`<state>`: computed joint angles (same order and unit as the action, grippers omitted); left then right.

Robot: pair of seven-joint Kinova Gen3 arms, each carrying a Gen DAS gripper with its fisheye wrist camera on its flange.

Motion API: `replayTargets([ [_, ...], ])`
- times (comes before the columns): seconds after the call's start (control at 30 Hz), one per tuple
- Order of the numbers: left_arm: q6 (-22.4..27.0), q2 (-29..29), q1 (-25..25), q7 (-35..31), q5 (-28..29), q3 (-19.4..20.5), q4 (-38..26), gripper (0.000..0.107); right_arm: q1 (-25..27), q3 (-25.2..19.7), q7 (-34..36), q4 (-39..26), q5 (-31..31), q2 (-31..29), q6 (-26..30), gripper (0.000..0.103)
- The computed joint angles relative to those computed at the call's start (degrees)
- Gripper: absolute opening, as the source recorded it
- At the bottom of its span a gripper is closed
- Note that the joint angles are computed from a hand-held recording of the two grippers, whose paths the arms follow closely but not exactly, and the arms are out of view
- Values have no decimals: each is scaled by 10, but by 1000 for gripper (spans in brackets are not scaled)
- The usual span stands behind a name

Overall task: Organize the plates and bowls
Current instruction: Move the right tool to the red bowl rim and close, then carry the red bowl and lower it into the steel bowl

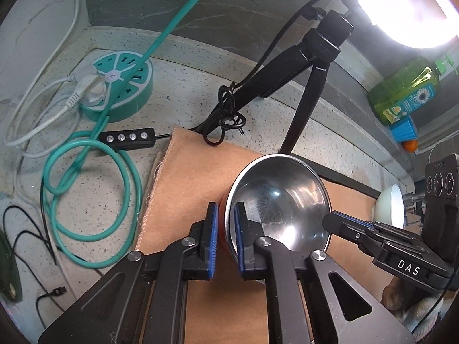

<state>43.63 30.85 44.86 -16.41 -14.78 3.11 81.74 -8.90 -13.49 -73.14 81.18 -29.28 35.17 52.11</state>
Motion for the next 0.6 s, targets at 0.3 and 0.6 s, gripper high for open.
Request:
replayTargets([
  [0.3, 8, 3, 7, 10, -2, -2, -8, 6, -10, 3, -5, 7, 8, -7, -9, 8],
  [0.6, 2, -28, 28, 41, -27, -6, 13, 6, 2, -2, 8, 30, -3, -37, -8, 7],
])
